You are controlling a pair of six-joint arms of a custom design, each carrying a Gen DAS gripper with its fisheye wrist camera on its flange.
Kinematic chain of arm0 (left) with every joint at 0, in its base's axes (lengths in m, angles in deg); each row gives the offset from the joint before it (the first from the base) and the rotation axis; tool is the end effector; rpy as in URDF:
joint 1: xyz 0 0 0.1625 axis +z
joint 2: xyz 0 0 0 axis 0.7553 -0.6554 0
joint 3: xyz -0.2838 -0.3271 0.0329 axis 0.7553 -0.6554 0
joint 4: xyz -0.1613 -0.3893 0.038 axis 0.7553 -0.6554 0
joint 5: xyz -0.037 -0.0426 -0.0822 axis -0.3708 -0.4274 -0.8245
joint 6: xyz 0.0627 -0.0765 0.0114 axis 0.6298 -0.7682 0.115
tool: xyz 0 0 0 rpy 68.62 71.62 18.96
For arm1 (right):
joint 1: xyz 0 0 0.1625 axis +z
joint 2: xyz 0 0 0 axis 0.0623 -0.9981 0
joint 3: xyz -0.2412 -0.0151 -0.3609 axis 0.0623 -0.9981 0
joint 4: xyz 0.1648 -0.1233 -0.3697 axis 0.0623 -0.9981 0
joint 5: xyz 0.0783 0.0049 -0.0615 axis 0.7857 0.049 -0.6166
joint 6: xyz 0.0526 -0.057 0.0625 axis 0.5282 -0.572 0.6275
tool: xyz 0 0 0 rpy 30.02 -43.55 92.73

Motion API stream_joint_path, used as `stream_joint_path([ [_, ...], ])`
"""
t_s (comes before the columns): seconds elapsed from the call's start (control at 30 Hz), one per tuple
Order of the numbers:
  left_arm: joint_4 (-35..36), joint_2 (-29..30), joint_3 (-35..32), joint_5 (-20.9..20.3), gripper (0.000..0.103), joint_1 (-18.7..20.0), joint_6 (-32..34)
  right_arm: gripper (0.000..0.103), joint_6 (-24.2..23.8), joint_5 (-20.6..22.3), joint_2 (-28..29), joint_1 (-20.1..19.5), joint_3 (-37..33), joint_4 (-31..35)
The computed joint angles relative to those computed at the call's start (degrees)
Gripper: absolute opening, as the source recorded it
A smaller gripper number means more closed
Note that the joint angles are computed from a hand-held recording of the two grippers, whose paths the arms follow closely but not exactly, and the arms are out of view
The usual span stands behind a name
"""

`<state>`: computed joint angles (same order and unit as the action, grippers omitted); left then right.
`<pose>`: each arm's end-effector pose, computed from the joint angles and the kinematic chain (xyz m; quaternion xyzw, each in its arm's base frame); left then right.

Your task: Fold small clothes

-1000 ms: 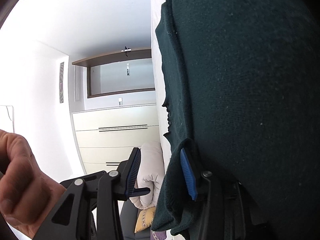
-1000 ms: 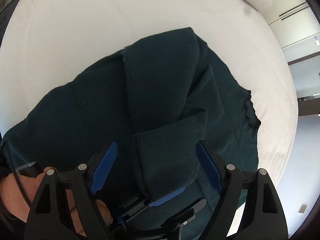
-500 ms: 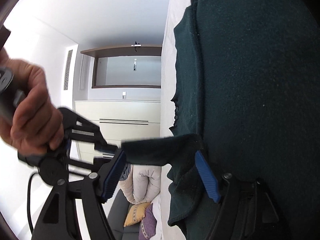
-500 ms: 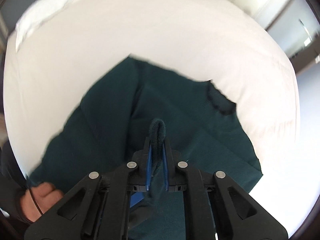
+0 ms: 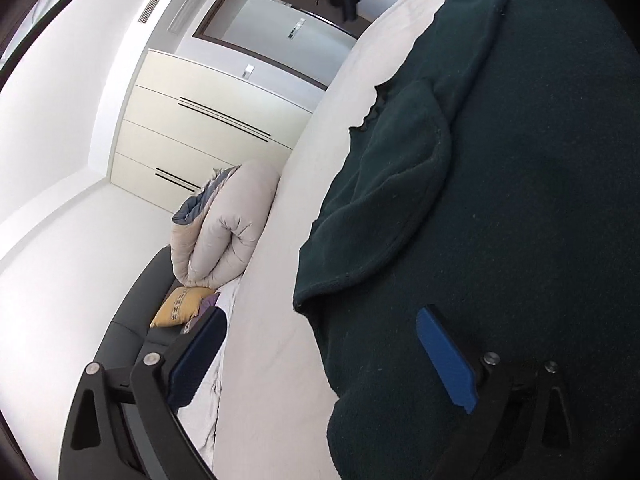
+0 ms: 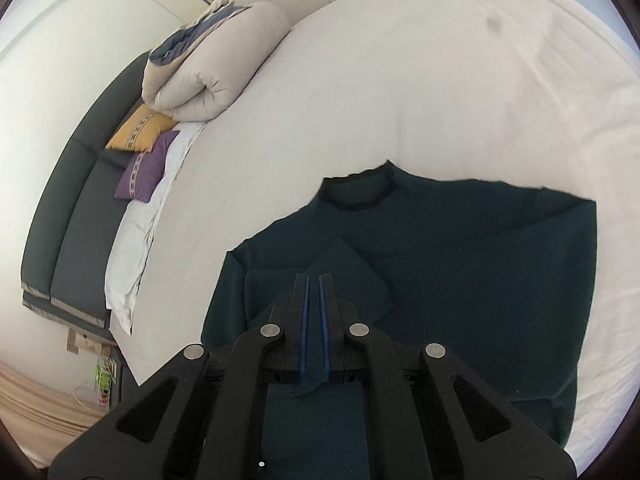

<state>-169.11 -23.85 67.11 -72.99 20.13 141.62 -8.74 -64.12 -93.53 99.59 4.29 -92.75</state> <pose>-0.1206 -0.8269 0.1859 0.6302 0.5006 -0.2884 0.5187 0.2786 -0.8040 0.2605 -0.1015 -0.9115 0.3774 0.1286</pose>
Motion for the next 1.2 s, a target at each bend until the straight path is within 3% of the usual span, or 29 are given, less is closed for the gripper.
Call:
stream_joint_path([
  [0.03, -2.37, -0.59, 2.01, -1.02, 0.099, 0.35, 1.78, 0.005, -0.82, 0.09, -0.51, -0.34, 1.9, -1.89],
  [0.13, -5.37, -2.06, 6.17, -11.28, 0.099, 1.66, 13.38, 0.007, -1.2, 3.81, -1.34, -0.51, 5.2, -4.12],
  [0.23, -9.67, -1.81, 8.9, -23.16, 0.103, 3.16, 28.24, 0.015, -6.98, 11.37, -1.77, 0.68, 7.58, -10.03],
  [0.33, -9.5, -1.15, 9.25, -32.27, 0.103, 4.5, 41.01, 0.017, -8.26, 19.14, -2.87, 3.2, 8.54, -13.29],
  [0.4, -9.25, -0.49, 8.69, -32.33, 0.103, 4.23, 44.41, 0.02, -9.7, 21.81, -3.73, 5.83, 8.58, -15.39],
  [0.43, -9.49, 0.24, 7.78, -31.89, 0.103, 4.01, 44.96, 0.033, -11.43, 23.08, -4.16, 7.28, 8.53, -16.15],
  [0.47, -10.0, 1.17, 6.67, -30.98, 0.103, 3.76, 45.54, 0.047, -12.59, 23.0, -4.52, 8.85, 8.52, -16.92],
  [0.5, -10.44, 2.07, 5.64, -28.62, 0.103, 3.28, 46.24, 0.08, -12.32, 21.59, -4.6, 10.34, 8.59, -18.56],
  [0.53, -10.68, 2.84, 4.67, -26.74, 0.103, 2.8, 46.07, 0.094, -11.57, 20.1, -4.6, 11.67, 8.85, -21.13],
  [0.6, -11.47, 4.72, 1.73, -24.12, 0.103, 2.1, 44.37, 0.094, -12.7, 18.94, -5.07, 13.7, 9.97, -24.46],
  [0.67, -10.51, 5.72, -0.94, -20.12, 0.103, 1.49, 40.39, 0.095, -16.54, 15.36, -5.48, 15.43, 10.92, -26.36],
  [0.73, -8.52, 6.01, -3.59, -14.01, 0.103, 0.58, 33.78, 0.096, -21.3, 7.39, -4.45, 16.85, 10.42, -27.42],
  [0.77, -6.62, 5.87, -4.96, -10.78, 0.103, 0.26, 29.95, 0.096, -21.9, 5.73, -4.22, 16.58, 10.27, -26.54],
  [0.87, 3.0, 4.28, -8.97, -0.49, 0.103, -0.64, 12.65, 0.096, -20.2, 3.12, -3.68, 13.77, 9.38, -20.83],
  [0.97, 15.87, 2.71, -14.36, 6.37, 0.103, -0.46, -5.35, 0.096, -16.18, -0.31, -1.32, 8.68, 6.36, -14.6],
  [1.07, 31.48, -0.31, -17.68, 5.99, 0.103, 0.97, -23.34, 0.092, -10.35, -3.23, 2.48, 3.16, 0.13, -4.97],
  [1.2, 47.53, -3.92, -18.89, 1.05, 0.103, 2.49, -42.22, 0.077, -9.03, -6.93, 8.37, -0.9, -8.88, 6.98],
])
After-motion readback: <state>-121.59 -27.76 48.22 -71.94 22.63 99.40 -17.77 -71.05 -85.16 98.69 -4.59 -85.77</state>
